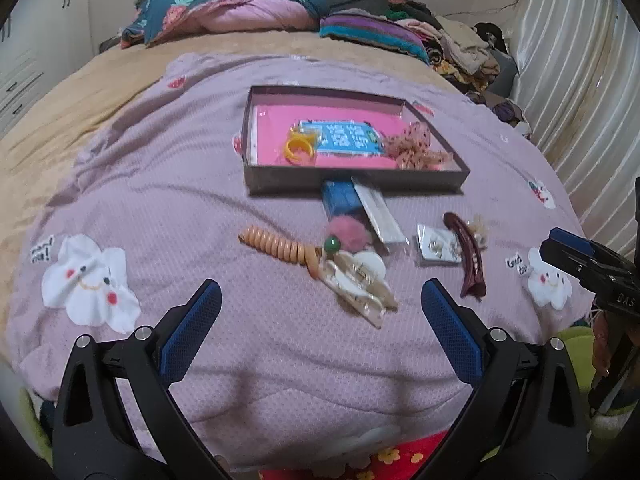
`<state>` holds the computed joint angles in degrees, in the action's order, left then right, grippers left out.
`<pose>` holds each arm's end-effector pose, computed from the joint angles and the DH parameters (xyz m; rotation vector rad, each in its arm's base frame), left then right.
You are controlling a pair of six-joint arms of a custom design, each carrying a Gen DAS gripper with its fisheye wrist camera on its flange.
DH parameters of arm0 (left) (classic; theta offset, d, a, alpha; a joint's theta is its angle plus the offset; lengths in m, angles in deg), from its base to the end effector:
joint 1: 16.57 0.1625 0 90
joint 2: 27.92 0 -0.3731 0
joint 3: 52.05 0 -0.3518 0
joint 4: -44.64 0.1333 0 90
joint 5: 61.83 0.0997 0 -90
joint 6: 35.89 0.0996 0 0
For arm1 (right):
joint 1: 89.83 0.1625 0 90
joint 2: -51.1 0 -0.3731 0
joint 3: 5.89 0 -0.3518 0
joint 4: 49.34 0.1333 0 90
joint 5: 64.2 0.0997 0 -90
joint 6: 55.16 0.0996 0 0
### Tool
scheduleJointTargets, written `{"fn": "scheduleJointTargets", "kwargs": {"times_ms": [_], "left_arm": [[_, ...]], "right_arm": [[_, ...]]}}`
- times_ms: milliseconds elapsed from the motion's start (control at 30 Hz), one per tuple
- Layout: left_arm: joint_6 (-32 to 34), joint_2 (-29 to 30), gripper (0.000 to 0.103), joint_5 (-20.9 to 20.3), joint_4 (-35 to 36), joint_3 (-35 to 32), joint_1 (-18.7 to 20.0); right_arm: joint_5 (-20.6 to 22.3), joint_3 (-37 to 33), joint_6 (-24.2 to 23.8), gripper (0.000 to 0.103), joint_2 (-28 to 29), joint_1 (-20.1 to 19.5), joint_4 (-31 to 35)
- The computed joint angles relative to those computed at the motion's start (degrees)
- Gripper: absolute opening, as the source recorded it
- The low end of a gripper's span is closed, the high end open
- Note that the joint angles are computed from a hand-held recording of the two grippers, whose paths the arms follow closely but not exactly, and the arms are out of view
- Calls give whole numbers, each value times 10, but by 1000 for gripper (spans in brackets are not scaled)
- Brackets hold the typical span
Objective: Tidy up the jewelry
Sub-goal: 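Grasp the white hair claw with left tool while right tool grasps the dark red claw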
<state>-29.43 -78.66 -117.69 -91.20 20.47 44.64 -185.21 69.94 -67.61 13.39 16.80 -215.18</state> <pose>-0.1653 -0.6936 0.2862 0.6142 2.4854 -0.6860 0.2798 -0.6502 0.1670 0.3973 -2.4732 0.8765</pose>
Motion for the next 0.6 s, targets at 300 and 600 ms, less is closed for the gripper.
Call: {"fn": "scheduleJointTargets", "kwargs": {"times_ms": [300,600], "left_arm": [[-18,0,94,-44,31,9,15],[-39,30,93,-81,60,-18,29]], "right_arm": [[20,-19,23,67,17,-16,67],[21,-77,52,50,57,-35,129]]}}
